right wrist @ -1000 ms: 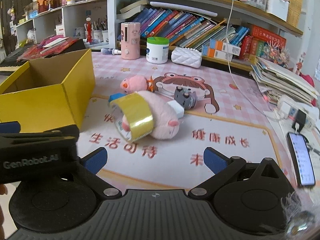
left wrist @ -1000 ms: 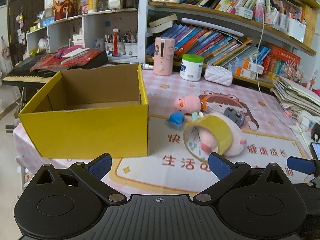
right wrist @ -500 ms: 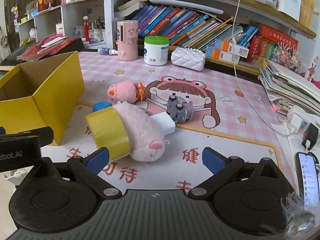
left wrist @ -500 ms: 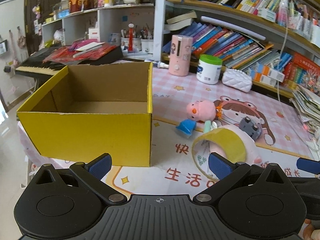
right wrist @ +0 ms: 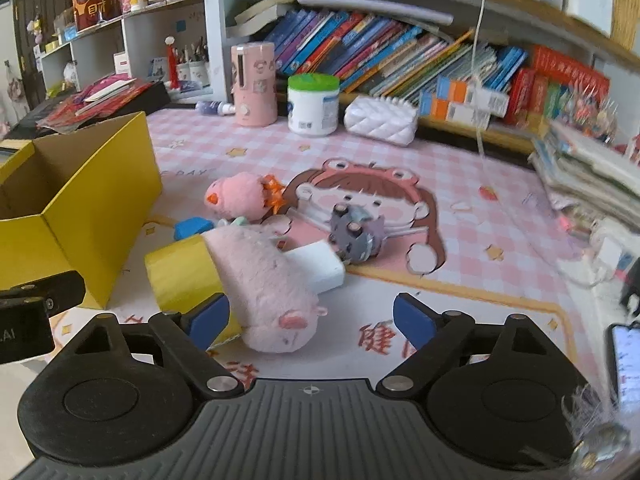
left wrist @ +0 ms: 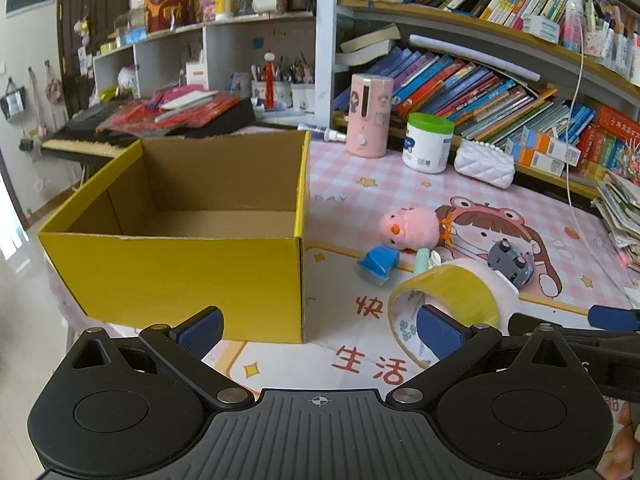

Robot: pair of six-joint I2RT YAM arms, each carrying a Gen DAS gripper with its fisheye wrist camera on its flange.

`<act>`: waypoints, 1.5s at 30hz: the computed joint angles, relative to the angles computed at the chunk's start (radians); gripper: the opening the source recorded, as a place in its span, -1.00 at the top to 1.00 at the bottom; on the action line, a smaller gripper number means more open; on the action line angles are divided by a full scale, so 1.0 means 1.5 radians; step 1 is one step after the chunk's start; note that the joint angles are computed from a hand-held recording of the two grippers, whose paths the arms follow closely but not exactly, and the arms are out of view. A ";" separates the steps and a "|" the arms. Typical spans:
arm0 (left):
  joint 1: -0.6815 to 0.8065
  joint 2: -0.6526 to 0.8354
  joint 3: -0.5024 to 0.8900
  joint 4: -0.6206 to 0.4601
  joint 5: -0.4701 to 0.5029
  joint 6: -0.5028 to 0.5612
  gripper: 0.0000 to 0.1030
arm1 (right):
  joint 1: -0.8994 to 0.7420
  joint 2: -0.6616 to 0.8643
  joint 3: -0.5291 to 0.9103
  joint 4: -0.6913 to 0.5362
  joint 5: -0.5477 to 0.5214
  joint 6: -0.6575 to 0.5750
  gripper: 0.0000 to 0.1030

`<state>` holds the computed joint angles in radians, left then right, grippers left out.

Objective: Organize objects
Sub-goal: 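Grasp the yellow tape roll with the right tool while the left tool approaches the pink plush pig, then lift the tape roll with the right tool while the left tool grasps the pink plush pig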

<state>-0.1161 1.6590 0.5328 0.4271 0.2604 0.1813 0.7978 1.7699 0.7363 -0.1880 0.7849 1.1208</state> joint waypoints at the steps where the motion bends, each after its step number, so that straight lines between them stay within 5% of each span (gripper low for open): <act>1: -0.001 0.000 -0.002 0.002 -0.003 -0.001 -1.00 | -0.004 0.000 -0.001 0.001 -0.009 -0.003 -0.64; 9: 0.000 0.019 0.011 -0.023 -0.022 -0.019 -0.97 | -0.023 0.013 -0.012 0.068 -0.048 -0.069 -0.58; 12: 0.005 0.020 0.013 -0.021 -0.033 -0.037 -0.97 | -0.026 0.017 -0.010 0.093 -0.052 -0.106 -0.74; 19: 0.025 0.019 0.017 -0.020 -0.063 -0.082 -0.97 | -0.016 0.031 -0.013 0.197 -0.044 -0.260 -0.68; 24: 0.037 0.016 0.012 -0.019 -0.077 -0.087 -0.97 | -0.017 0.079 0.031 0.210 -0.074 -0.347 -0.05; 28: 0.048 0.012 0.010 -0.015 -0.081 -0.090 -0.97 | -0.029 0.096 0.038 0.237 -0.086 -0.368 0.26; 33: 0.054 0.011 0.011 -0.010 -0.078 -0.094 -0.97 | -0.061 0.033 -0.035 0.354 -0.138 -0.308 0.27; 39: 0.046 0.012 0.013 -0.009 -0.057 -0.078 -0.97 | -0.142 -0.063 -0.153 0.473 -0.233 -0.095 0.27; 45: 0.021 0.019 0.019 -0.012 -0.035 -0.068 -0.97 | -0.171 -0.159 -0.243 0.528 -0.225 -0.007 0.27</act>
<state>-0.0853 1.6867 0.5617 0.4097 0.2084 0.0796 0.5409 1.5320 0.3723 0.6045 0.4474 1.1110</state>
